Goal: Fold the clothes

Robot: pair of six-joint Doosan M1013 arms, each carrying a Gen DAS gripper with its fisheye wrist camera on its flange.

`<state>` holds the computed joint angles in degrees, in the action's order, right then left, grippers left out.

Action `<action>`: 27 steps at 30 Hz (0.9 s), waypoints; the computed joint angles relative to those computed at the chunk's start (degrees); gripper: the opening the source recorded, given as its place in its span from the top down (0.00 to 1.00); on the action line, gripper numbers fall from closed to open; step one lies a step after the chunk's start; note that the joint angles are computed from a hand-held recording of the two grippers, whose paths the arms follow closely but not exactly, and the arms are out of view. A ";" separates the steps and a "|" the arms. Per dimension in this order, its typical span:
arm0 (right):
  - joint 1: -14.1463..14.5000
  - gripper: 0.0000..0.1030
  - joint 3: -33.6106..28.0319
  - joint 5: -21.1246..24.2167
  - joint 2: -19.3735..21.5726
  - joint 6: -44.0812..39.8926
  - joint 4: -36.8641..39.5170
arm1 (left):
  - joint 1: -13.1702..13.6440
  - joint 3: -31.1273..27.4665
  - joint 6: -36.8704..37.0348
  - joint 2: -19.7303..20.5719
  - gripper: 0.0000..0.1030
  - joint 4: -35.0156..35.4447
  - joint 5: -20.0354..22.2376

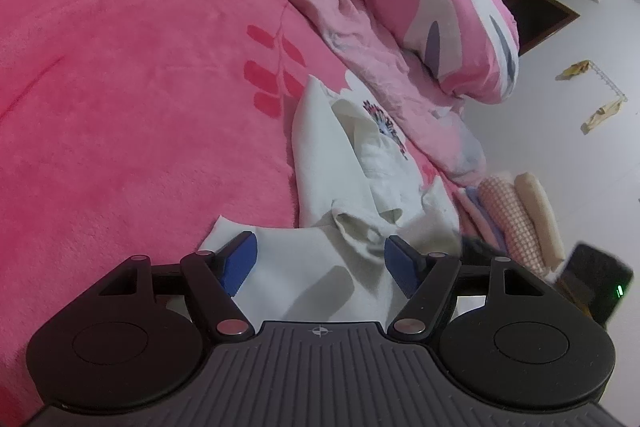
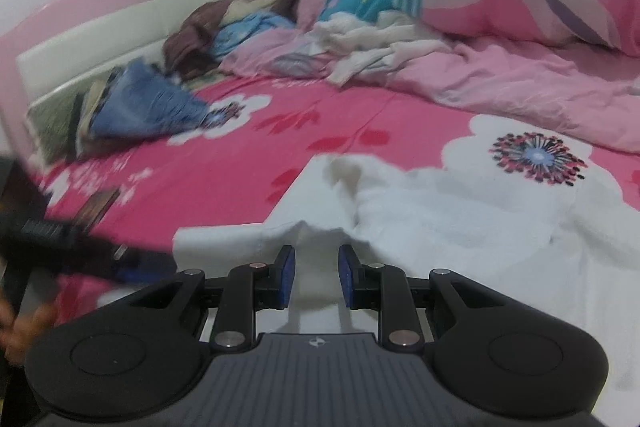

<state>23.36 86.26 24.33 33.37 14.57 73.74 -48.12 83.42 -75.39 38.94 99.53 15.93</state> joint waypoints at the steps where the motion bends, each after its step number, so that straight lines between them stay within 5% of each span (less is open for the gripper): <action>1: -0.05 0.75 -0.85 -0.49 0.59 0.90 0.22 | 0.04 0.07 -1.03 0.00 0.31 0.91 -0.09; 7: -0.58 0.75 -3.79 -5.75 2.86 9.19 0.05 | 0.24 0.30 -5.39 0.02 0.31 4.95 -0.63; 15: -1.89 0.75 -2.38 -4.60 1.78 5.33 6.77 | 0.42 0.53 -10.03 0.09 0.31 9.12 -0.90; 21: -1.09 0.75 -7.86 1.58 4.76 15.21 -4.62 | 0.53 0.43 -9.64 0.16 0.30 8.81 -1.05; 25: -0.62 0.75 -13.69 6.10 8.99 33.98 -17.92 | 0.49 -0.04 -4.85 0.23 0.29 4.51 -1.18; 27: -1.26 0.75 -12.63 6.70 8.14 35.65 -16.80 | 0.37 -0.24 -1.68 0.23 0.27 1.76 -0.90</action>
<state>22.10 73.63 31.03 41.51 50.22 56.95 -47.75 83.18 -77.07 39.17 101.29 15.03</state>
